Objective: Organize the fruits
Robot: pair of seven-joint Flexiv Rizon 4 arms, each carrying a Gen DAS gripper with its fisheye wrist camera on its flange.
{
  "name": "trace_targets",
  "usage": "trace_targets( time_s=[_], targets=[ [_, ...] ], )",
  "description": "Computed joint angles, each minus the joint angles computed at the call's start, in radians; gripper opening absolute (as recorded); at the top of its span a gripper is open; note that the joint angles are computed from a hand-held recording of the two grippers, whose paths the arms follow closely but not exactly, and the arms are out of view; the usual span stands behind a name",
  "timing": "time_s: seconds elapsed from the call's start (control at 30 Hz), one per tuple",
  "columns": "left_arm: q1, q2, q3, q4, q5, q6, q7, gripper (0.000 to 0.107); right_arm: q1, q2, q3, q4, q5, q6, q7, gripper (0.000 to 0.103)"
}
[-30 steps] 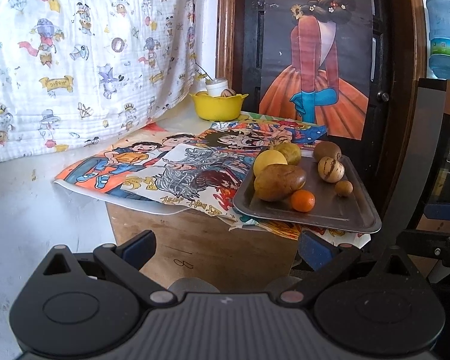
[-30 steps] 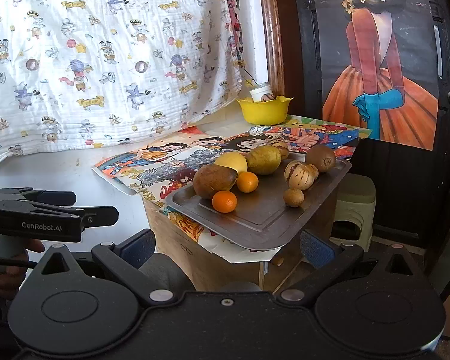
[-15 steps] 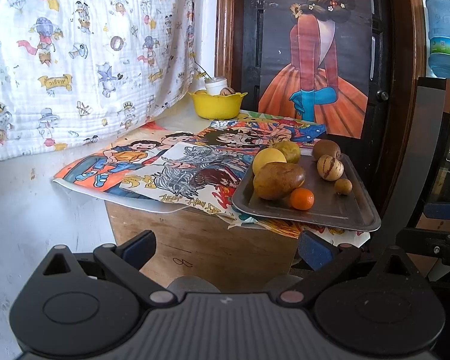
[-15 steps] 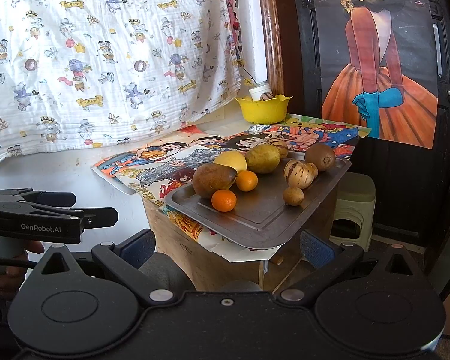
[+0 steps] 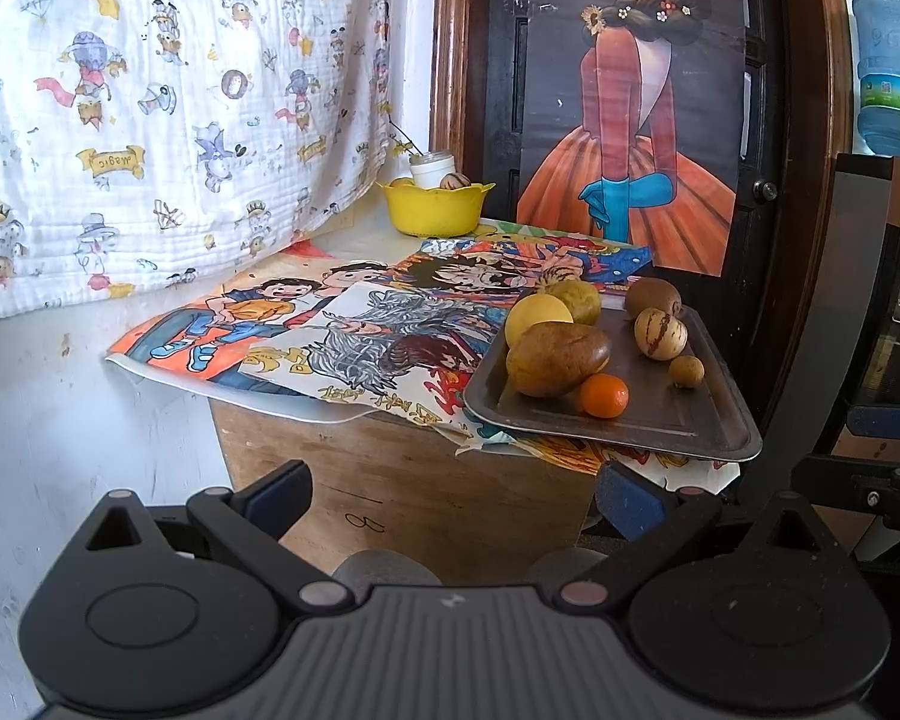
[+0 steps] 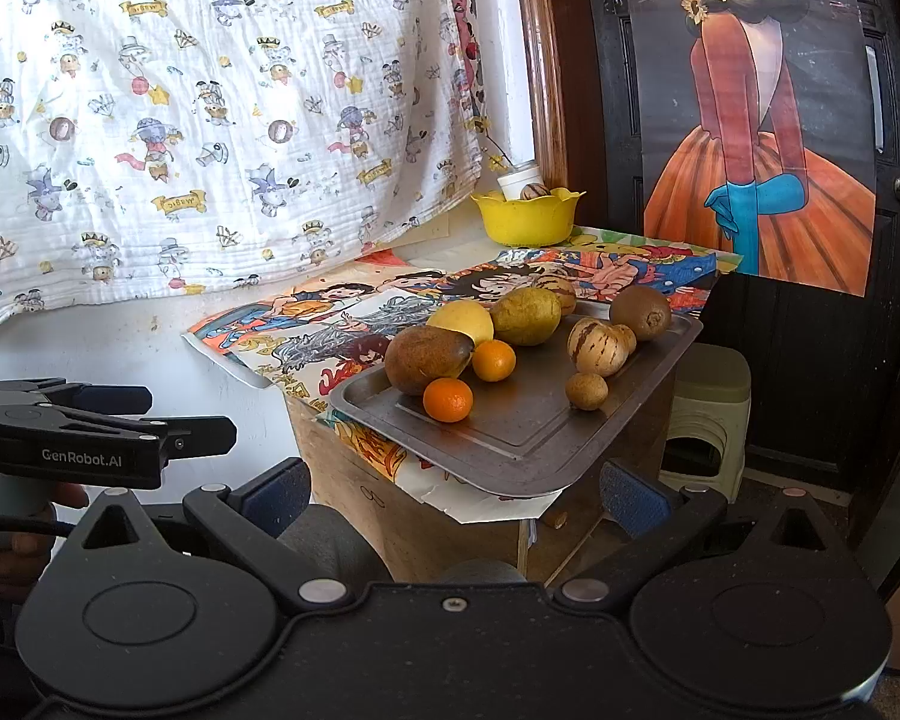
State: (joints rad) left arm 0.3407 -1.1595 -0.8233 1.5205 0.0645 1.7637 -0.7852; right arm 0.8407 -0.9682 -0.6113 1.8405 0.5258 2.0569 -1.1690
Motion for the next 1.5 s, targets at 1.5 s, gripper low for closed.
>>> trace_targets(
  time_s=[1.5],
  targets=[
    [0.005, -0.004, -0.006, 0.005, -0.004, -0.012, 0.009, 0.103, 0.003, -0.001, -0.006, 0.001, -0.002, -0.004, 0.005, 0.102]
  ],
)
